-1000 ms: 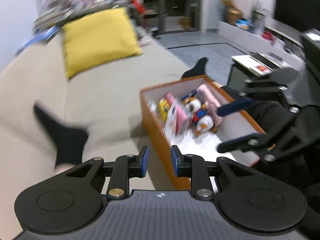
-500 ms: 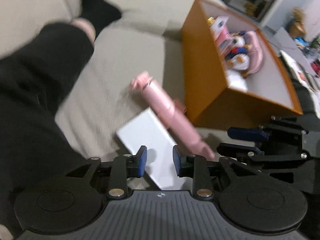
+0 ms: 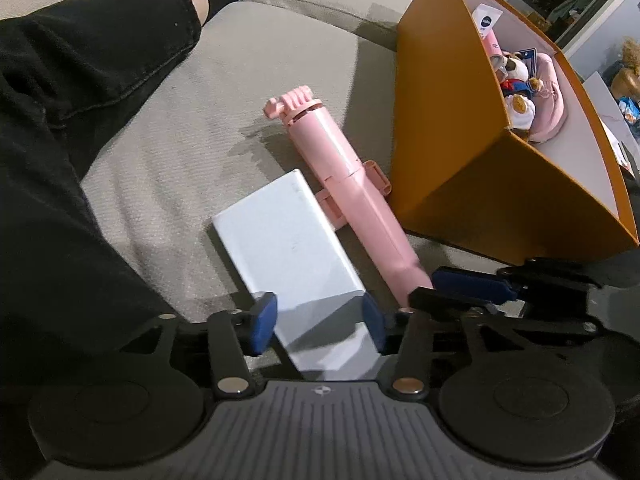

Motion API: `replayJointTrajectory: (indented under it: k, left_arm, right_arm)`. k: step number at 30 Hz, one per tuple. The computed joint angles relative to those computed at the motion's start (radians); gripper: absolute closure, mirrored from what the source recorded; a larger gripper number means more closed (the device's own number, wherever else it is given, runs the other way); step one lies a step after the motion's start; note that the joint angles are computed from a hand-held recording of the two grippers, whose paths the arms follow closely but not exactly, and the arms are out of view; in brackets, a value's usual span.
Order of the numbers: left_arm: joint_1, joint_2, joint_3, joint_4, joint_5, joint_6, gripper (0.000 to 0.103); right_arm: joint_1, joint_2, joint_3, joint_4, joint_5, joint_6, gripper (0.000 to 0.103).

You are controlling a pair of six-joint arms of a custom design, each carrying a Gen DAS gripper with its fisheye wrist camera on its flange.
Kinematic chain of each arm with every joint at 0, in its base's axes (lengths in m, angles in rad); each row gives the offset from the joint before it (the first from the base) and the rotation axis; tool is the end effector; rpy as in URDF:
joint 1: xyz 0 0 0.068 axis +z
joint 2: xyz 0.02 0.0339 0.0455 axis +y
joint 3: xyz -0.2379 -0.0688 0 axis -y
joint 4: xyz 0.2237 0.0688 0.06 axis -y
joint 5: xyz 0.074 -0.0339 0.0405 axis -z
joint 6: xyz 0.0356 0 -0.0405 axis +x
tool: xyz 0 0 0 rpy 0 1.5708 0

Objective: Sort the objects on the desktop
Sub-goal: 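Grasp white box with left tool while right tool grasps pink selfie stick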

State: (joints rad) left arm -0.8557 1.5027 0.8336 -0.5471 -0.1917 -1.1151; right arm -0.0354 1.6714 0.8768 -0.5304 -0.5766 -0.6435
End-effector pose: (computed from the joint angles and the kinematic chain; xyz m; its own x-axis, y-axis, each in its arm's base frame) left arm 0.1719 -0.1876 0.1570 -0.8972 -0.3112 -0.3132 -0.2450 0.9411 -0.2331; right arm 0.2692 0.0099 0.1319 -0.7137 -0.4780 -0.5119 -0.6639 0.6946 0.2770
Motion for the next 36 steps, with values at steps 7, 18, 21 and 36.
replayJointTrajectory:
  k: [7, 18, 21, 36]
  left_arm:
    - [0.030, 0.002, -0.006, 0.015, 0.019, -0.034, 0.030]
    - [0.102, 0.014, -0.034, 0.093, 0.059, -0.032, 0.029]
    - [0.149, -0.047, -0.082, 0.117, 0.083, -0.010, 0.040]
    - [0.263, -0.155, -0.064, -0.017, 0.003, 0.150, 0.055]
  right_arm:
    - [-0.028, 0.162, 0.134, -0.124, -0.066, -0.025, 0.072]
    - [-0.007, 0.157, 0.114, -0.111, -0.051, -0.018, 0.072]
    - [0.031, 0.141, 0.094, -0.079, -0.053, -0.016, 0.073]
    - [0.212, 0.018, -0.050, 0.184, 0.039, 0.105, 0.073]
